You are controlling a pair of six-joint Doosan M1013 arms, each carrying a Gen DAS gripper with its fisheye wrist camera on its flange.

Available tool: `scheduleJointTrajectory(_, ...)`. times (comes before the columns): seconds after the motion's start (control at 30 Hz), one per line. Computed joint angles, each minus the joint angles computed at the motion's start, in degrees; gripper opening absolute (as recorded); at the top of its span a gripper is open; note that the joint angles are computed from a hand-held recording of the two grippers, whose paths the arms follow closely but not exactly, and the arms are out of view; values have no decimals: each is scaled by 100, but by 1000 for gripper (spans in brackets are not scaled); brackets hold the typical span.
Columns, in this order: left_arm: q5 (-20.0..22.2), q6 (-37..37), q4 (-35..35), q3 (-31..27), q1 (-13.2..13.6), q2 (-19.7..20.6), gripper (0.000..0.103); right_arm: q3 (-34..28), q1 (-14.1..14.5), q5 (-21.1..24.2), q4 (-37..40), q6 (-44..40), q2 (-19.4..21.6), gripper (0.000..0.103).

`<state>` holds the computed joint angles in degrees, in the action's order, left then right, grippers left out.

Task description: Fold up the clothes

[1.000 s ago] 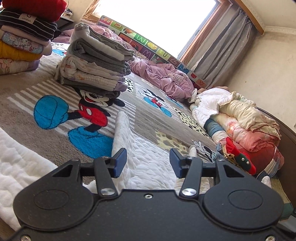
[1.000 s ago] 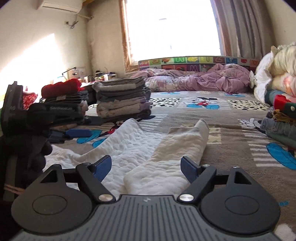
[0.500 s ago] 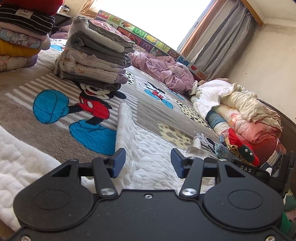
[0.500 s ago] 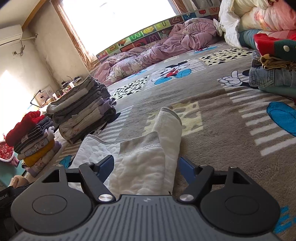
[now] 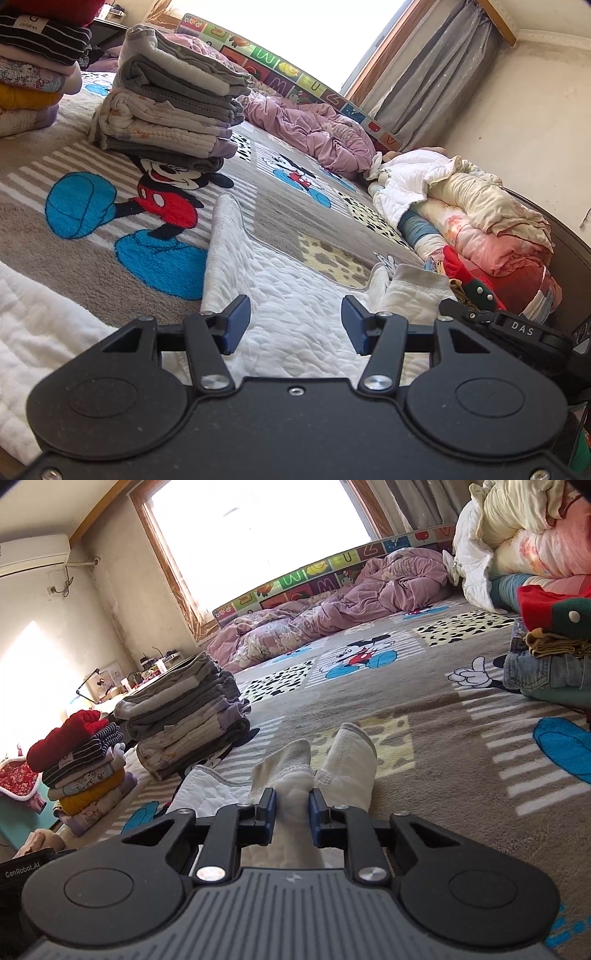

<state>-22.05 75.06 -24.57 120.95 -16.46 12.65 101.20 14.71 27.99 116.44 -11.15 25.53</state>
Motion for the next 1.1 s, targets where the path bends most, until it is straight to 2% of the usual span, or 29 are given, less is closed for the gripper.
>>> scheduleJointTrajectory(0.37,88,67,101,-67,-97,45,54,1017,-413,201,3020,-1741,-497,20)
scheduleJointTrajectory(0.6,112,56,150,-78,-125,53,54,1551,-679,113,4717,-2503,-589,20)
scheduleJointTrajectory(0.8,175,107,177,-116,-166,81,54,1834,-774,78,5514,-3013,-624,20)
scheduleJointTrajectory(0.87,197,24,284,-132,-178,93,54,1914,-810,56,5671,-3138,-649,20)
scheduleJointTrajectory(0.93,210,16,349,-156,-211,104,54,1916,-853,0,5506,-2917,-638,20)
scheduleJointTrajectory(1.0,219,74,400,-187,-258,119,54,1885,-915,-51,5057,-2384,-601,27)
scheduleJointTrajectory(1.03,224,207,332,-202,-291,125,54,1845,-948,-111,4744,-1977,-569,36)
scheduleJointTrajectory(1.07,234,368,243,-220,-324,134,54,1802,-982,-168,4402,-1533,-535,64)
scheduleJointTrajectory(1.1,248,535,153,-238,-355,144,54,1783,-995,-108,4246,-1276,-498,75)
